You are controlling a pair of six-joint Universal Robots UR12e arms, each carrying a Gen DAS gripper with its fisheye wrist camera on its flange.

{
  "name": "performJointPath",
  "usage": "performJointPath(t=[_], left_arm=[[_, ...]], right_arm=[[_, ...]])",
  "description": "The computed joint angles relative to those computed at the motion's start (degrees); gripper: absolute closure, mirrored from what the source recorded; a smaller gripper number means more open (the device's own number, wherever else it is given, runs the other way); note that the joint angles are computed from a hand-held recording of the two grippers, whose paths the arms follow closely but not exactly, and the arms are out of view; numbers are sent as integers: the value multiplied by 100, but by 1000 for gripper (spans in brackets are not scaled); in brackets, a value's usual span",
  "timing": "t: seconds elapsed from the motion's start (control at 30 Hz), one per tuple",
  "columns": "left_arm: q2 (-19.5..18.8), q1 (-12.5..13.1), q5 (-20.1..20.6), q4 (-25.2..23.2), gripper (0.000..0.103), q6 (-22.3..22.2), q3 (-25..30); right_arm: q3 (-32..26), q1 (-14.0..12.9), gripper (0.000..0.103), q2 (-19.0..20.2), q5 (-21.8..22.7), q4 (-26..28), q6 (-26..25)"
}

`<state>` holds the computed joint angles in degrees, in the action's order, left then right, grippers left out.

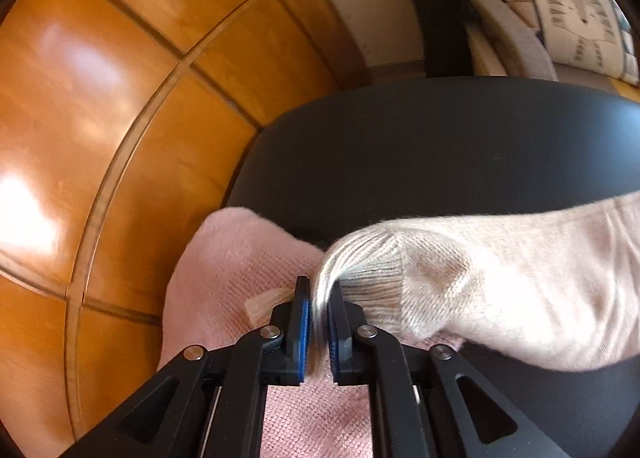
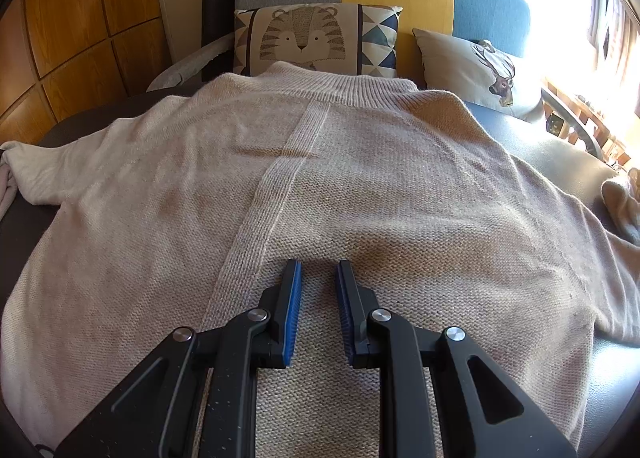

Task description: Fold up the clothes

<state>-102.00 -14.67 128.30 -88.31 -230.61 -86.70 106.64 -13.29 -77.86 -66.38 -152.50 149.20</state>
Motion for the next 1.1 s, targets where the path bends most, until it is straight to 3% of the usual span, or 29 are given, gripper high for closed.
performJointPath(t=[0.07, 0.2, 0.3, 0.37, 0.47, 0.6, 0.67, 0.73, 0.8, 0.87, 0.93, 1.0, 1.07, 1.1], left_arm=[[15, 16, 9, -97, 81, -267, 16], [196, 59, 46, -253, 80, -1212, -15], [355, -85, 453, -455, 80, -2189, -30], [420, -270, 747, -174, 80, -2303, -89], [398, -593, 689, 1185, 80, -1412, -265], [90, -954, -402, 2824, 80, -157, -310], [-176, -1183, -892, 3370, 80, 278, -191], [-491, -1402, -1371, 3856, 80, 925, 23], [-861, -1654, -1573, 4031, 80, 1335, 355], [-1200, -1845, -1794, 4162, 80, 1747, 658], [-1571, -2071, -1861, 3961, 80, 1861, 1120], [-1839, -2227, -1655, 3643, 80, 2010, 1446], [-1983, -2378, -1019, 3684, 80, 2180, 1556], [-2002, -2400, -945, 3676, 80, 2247, 1568]], right_arm=[[-4, -9, 84, 2, 21, 13, 1], [-8, -21, 84, 9, 47, 22, -3], [-10, -30, 84, 12, 78, 32, 11], [-14, -35, 84, 16, 98, 40, 27], [-55, -65, 84, 26, 196, 169, 72], [-141, -125, 83, 44, 383, 441, 136], [-277, -240, 83, 19, 639, 1015, 151], [-250, -376, 72, -99, 818, 1239, 126], [-134, -498, 64, -232, 820, 1184, 29], [-26, -609, 63, -324, 697, 1072, -60], [76, -729, 63, -394, 610, 987, -139], [192, -829, 63, -447, 527, 823, -224], [231, -904, 63, -440, 452, 786, -400], [256, -942, 64, -439, 443, 755, -449]])
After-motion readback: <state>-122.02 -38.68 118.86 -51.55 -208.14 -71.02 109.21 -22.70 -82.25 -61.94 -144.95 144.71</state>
